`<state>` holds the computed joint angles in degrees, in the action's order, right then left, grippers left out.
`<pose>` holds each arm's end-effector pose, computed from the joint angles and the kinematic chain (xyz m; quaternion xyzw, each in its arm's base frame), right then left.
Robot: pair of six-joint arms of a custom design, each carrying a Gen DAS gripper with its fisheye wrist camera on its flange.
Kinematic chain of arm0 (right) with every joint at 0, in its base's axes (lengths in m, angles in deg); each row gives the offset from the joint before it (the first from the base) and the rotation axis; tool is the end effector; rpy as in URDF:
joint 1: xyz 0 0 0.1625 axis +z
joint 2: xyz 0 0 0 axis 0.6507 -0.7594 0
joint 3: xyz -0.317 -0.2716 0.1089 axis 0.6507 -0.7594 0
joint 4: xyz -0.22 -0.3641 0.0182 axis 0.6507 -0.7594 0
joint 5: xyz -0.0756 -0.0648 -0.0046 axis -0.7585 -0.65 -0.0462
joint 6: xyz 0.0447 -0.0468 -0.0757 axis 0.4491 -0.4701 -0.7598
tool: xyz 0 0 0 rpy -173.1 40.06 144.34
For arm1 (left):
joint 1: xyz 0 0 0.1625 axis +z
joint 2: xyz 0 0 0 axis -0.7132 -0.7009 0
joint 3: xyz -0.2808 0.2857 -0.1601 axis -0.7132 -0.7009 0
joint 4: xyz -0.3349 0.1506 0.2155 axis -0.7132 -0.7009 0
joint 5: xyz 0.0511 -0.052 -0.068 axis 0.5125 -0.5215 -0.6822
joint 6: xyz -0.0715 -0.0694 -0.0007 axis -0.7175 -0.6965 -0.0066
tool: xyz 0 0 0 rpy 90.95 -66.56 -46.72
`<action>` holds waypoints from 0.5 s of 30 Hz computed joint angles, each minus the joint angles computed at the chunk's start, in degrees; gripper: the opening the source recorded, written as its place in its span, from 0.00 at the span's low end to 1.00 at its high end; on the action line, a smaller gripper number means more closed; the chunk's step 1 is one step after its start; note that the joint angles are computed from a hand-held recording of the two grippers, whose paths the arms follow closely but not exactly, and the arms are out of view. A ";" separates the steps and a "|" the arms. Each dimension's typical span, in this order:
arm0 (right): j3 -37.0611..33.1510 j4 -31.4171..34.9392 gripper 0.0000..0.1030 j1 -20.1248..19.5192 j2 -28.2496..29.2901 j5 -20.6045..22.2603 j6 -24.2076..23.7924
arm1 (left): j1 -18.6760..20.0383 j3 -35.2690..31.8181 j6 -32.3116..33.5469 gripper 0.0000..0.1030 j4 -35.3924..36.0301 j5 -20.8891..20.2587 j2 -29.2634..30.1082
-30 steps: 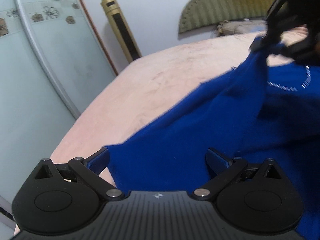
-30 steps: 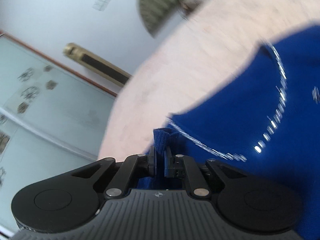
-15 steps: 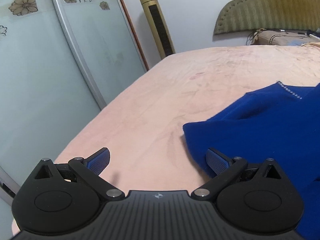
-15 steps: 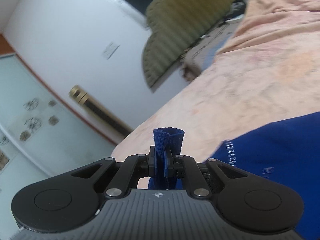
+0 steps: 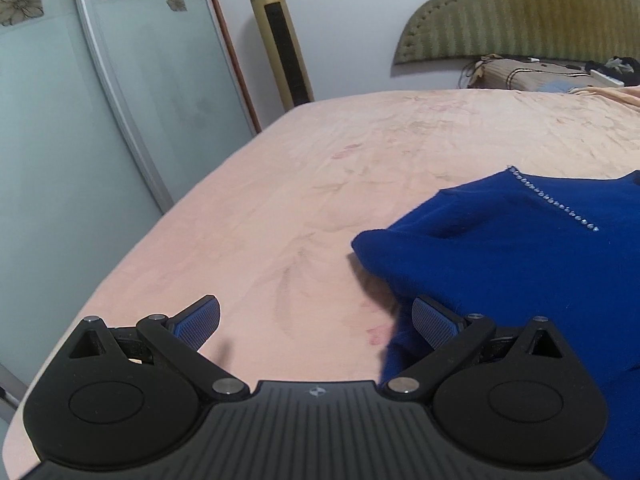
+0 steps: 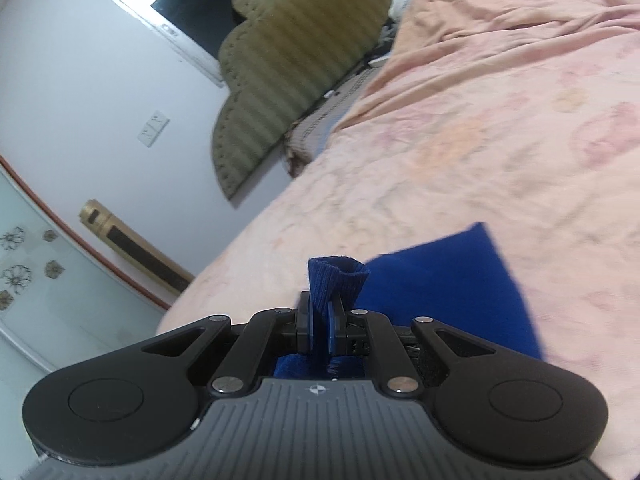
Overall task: Fold small clothes
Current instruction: 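Lower the sleeve onto the sweater and open the right tool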
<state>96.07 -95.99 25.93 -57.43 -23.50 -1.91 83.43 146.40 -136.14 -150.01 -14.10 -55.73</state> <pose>-0.0882 -0.6106 0.3612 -0.0041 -0.8811 0.4724 0.0223 -0.3064 -0.5306 -0.0437 0.0013 0.7247 -0.4307 0.5379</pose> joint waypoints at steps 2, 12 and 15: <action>0.52 -1.01 0.12 -0.61 -0.17 -1.19 -0.74 | 0.14 -0.22 1.28 1.00 -1.11 0.06 0.20; 3.55 -2.93 0.13 -2.96 -1.41 -4.49 -2.22 | 0.04 0.74 9.29 1.00 -9.27 -0.37 -0.04; 3.71 -2.52 0.13 -3.12 -1.72 -4.55 -2.25 | -0.10 1.13 10.84 1.00 -11.07 -0.38 -0.09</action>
<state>99.78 -98.51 22.81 -59.15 -28.05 -4.16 83.34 147.53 -125.30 -161.08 -14.48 -55.81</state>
